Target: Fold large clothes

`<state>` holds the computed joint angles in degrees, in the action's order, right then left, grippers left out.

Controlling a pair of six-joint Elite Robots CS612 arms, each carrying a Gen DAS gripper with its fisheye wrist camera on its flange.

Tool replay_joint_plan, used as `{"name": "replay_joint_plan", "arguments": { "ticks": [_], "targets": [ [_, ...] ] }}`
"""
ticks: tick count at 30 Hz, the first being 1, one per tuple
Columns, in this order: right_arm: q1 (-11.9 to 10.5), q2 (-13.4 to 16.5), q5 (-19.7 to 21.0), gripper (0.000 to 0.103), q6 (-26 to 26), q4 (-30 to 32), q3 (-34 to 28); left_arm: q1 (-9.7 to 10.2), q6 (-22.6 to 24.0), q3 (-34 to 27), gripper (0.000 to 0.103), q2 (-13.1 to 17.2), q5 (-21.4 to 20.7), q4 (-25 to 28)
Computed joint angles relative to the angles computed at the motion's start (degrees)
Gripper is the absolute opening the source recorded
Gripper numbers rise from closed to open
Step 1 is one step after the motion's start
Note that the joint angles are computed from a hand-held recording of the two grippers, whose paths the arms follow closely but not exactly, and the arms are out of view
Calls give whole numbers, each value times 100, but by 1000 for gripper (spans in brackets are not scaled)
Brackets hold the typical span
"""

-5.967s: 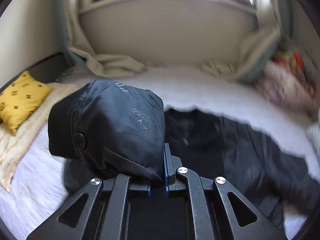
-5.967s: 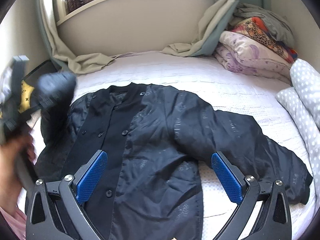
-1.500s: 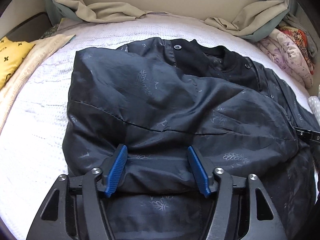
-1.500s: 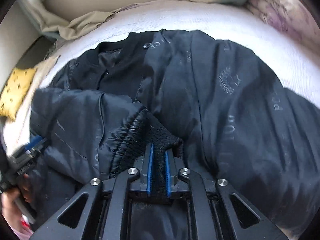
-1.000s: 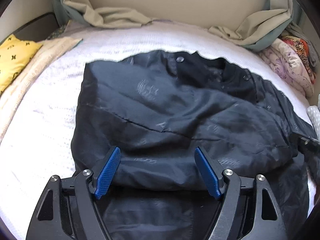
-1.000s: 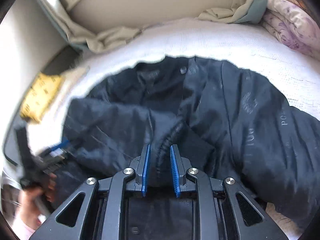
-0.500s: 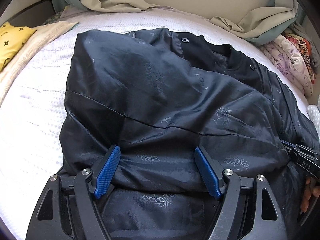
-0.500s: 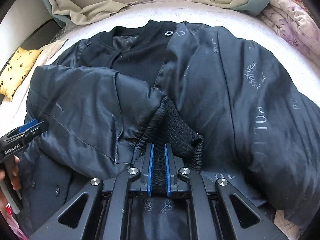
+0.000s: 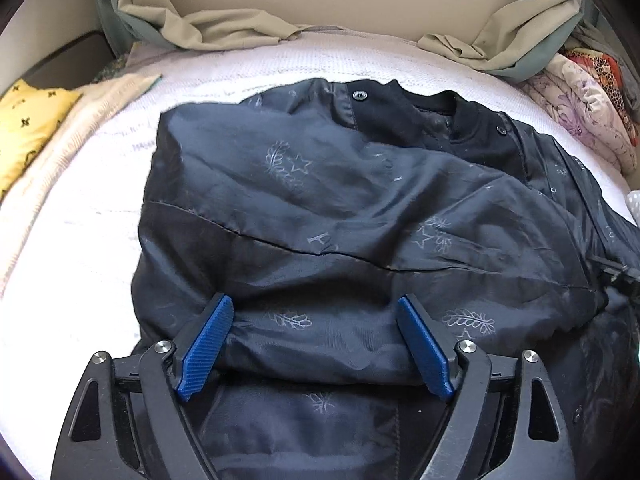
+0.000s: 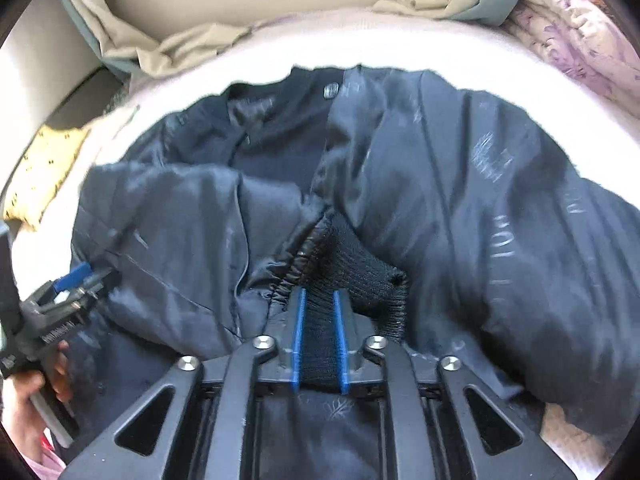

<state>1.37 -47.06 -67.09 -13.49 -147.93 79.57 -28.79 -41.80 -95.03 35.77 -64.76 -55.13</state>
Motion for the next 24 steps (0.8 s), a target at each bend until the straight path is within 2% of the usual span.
{"name": "replay_joint_plan", "arguments": {
  "ticks": [2,5,8,11,15,18,20,23,24],
  "targets": [
    [-32,-84,45,24,113,-245,107,-23,-22,-2,87,-19,30,-14],
    [-49,-130,268,24,61,-273,178,-41,-19,15,87,-16,58,8],
    [23,-85,106,24,-163,-158,167,-43,30,29,87,7,73,40],
    [67,17,-38,24,-150,-135,94,-29,30,26,88,18,49,21],
    [96,139,-218,15,-192,-90,1,-21,34,35,89,30,35,4],
    [86,140,-186,15,-192,-57,-5,-25,28,41,89,14,31,41],
    [42,83,-43,16,0,207,-47,-23,18,41,89,-8,18,62],
    [-97,-65,450,31,334,318,7,-28,-16,33,89,-46,0,85],
    [-141,-116,607,40,397,276,51,-33,-44,22,89,-62,-7,83]
  ]
}}
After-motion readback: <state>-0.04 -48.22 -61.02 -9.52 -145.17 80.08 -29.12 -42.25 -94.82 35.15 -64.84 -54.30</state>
